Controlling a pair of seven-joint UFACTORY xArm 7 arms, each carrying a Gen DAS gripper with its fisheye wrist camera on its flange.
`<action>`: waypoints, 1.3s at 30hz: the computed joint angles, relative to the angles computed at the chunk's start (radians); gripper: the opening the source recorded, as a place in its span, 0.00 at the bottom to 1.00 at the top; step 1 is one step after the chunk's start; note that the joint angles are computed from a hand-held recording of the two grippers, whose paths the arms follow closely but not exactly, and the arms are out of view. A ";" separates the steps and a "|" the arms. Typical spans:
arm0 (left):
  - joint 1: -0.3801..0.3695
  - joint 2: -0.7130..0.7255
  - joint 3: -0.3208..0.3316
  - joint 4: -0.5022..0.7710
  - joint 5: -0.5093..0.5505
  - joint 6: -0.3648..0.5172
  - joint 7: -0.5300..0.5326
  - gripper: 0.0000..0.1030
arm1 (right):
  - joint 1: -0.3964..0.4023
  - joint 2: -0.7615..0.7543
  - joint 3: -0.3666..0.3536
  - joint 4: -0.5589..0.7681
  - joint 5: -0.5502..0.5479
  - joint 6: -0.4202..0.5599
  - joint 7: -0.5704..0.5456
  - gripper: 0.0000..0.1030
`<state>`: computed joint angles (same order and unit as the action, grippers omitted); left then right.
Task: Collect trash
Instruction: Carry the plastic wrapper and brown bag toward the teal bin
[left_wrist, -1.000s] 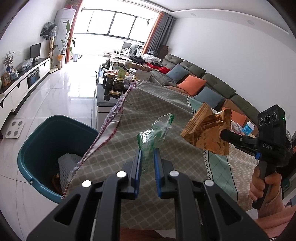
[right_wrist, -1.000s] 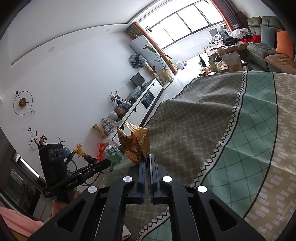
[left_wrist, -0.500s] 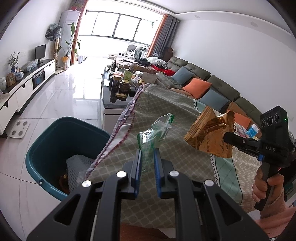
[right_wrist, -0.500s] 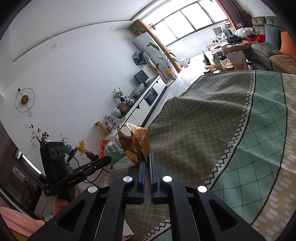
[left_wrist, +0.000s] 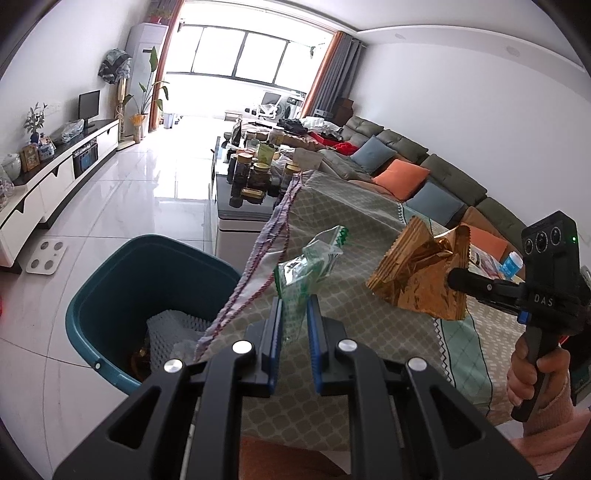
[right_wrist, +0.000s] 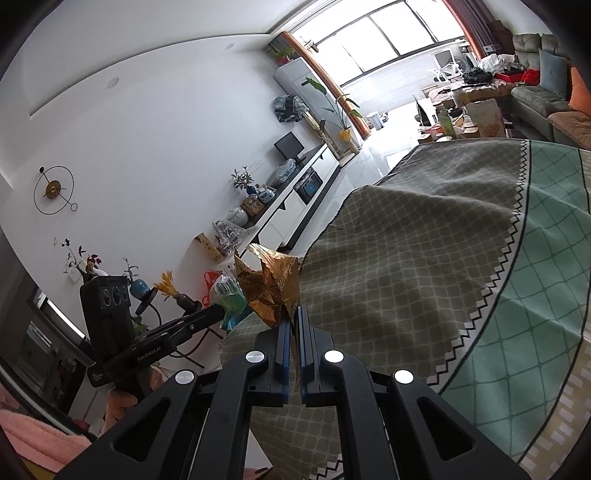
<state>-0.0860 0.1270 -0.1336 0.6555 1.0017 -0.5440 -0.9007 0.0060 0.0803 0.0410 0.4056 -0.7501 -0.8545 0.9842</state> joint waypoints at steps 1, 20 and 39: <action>-0.002 -0.002 0.001 -0.005 -0.009 0.001 0.007 0.14 | 0.004 0.001 0.004 0.002 0.006 0.002 -0.002 0.04; -0.009 -0.034 0.013 -0.035 -0.059 0.007 0.046 0.14 | 0.008 0.056 0.026 0.073 -0.025 0.008 0.018 0.04; -0.024 -0.063 0.021 -0.061 -0.108 0.023 0.070 0.14 | 0.012 0.077 0.041 0.119 -0.041 0.027 0.040 0.04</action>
